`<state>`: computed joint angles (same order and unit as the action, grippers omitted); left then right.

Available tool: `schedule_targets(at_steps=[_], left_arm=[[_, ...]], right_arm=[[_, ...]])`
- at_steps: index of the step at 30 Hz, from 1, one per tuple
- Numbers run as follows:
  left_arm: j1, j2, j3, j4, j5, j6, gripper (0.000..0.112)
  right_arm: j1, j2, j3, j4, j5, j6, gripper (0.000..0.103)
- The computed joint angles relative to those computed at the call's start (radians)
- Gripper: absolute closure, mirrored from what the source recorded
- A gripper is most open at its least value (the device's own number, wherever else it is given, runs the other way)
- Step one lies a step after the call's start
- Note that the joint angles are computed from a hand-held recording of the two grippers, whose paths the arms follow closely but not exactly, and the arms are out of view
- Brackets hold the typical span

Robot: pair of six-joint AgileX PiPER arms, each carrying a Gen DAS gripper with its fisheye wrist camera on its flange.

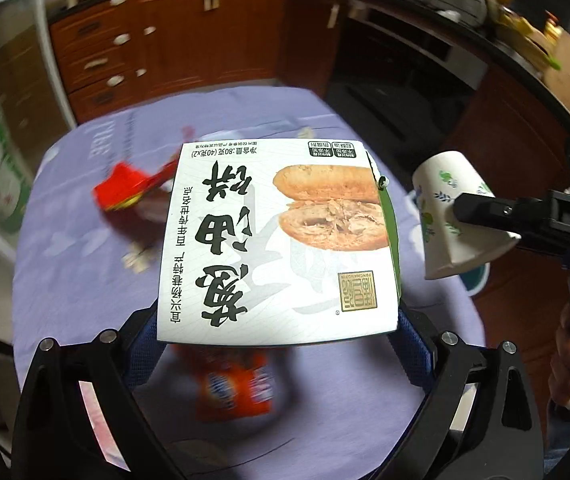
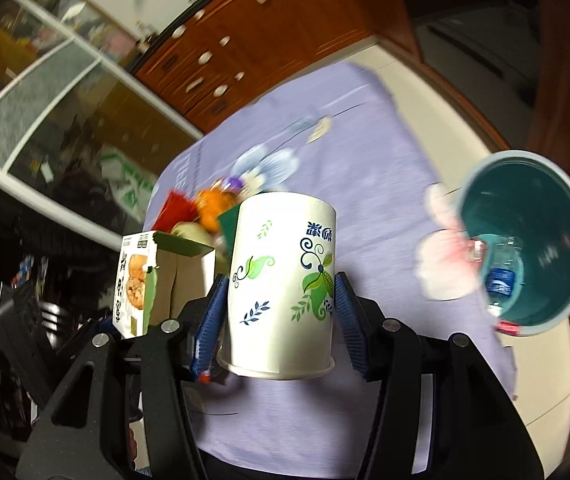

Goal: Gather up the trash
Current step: 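Carry the snack box and paper cup over the teal bin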

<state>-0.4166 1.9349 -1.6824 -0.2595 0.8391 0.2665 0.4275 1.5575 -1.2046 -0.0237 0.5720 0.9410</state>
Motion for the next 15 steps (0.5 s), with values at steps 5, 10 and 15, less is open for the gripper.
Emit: schedule_targets(at_steps=[5,10,15], left_arm=[[-0.144,0.088,-0.162,0.033,0.063,-0.029,0.017],[-0.275,0.225,-0.372,0.087,0.151,-0.082,0.017],[-0.375,0.446,-0.744,0.132,0.334,-0.121,0.017]], right_arm=[[-0.112,-0.172,0.177,-0.009,-0.036,0.004,0.052],[-0.265,-0.304,0.315,0.068,-0.038,-0.097,0.052],[-0.471,-0.404,0.426,0.231,-0.026,-0.302,0.051]])
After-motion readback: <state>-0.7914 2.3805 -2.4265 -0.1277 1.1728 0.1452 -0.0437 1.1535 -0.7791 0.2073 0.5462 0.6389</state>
